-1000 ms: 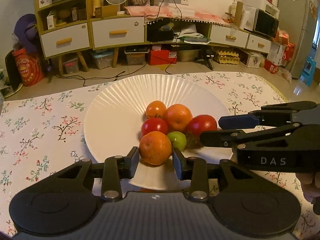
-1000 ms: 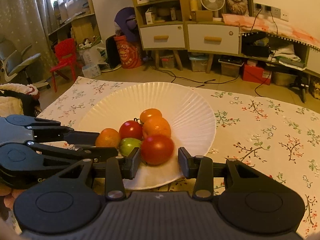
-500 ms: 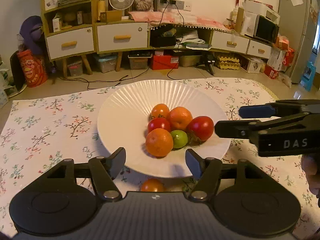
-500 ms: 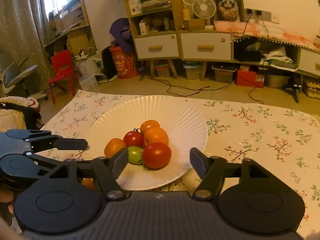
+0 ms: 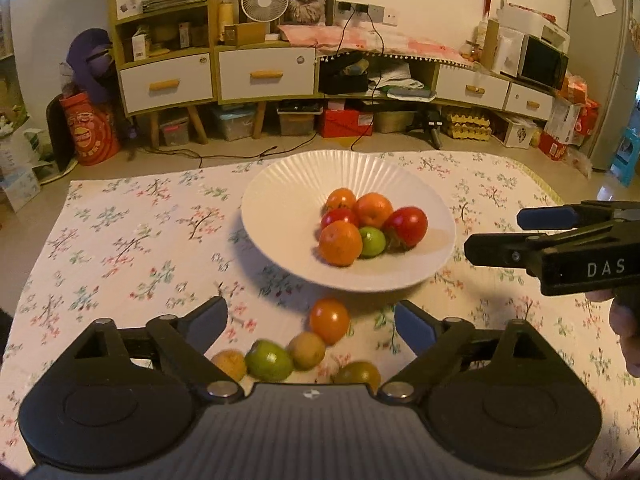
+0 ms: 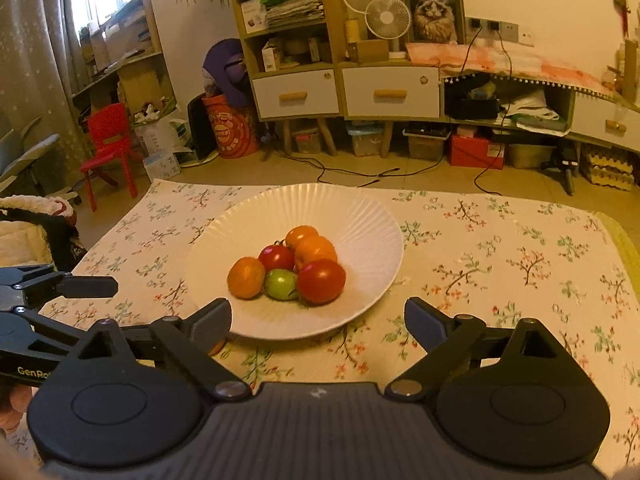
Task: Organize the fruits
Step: 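Lift both open grippers off the plate and move back over the fruit cluster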
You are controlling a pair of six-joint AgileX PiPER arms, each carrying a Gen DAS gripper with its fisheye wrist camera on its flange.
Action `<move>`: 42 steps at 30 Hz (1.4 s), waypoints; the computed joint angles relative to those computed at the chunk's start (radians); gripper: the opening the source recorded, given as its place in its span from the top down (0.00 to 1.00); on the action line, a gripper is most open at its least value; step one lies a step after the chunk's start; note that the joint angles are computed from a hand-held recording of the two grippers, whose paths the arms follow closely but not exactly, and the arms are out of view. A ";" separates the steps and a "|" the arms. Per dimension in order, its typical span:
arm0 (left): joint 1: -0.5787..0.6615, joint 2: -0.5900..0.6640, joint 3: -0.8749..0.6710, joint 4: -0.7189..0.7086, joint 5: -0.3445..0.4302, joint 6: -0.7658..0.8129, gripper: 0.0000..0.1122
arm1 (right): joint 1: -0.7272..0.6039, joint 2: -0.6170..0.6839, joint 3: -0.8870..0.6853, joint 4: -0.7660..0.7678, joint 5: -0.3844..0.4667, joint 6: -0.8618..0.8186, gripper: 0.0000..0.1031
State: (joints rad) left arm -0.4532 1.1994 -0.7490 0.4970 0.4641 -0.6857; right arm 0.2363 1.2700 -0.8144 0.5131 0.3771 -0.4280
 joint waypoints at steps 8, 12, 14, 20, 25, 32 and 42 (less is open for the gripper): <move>-0.031 -0.085 0.073 0.043 0.034 -0.068 0.16 | 0.065 -0.065 0.055 -0.172 -0.014 0.155 0.06; -0.035 -0.123 0.122 0.050 0.032 -0.088 0.15 | 0.094 -0.090 0.103 -0.184 -0.052 0.172 0.05; -0.038 -0.146 0.148 0.059 0.035 -0.100 0.14 | 0.113 -0.101 0.119 -0.207 -0.061 0.192 0.05; -0.029 -0.211 0.214 0.049 0.044 -0.085 0.14 | 0.141 -0.142 0.164 -0.145 -0.088 0.138 0.03; -0.045 -0.271 0.260 0.049 0.058 -0.086 0.14 | 0.164 -0.162 0.203 -0.138 -0.117 0.115 0.03; -0.100 -0.327 0.306 0.020 0.066 -0.072 0.14 | 0.196 -0.173 0.239 -0.157 -0.100 0.103 0.01; -0.203 -0.283 0.351 0.105 0.018 -0.181 0.21 | 0.230 -0.187 0.263 -0.183 -0.091 0.106 0.01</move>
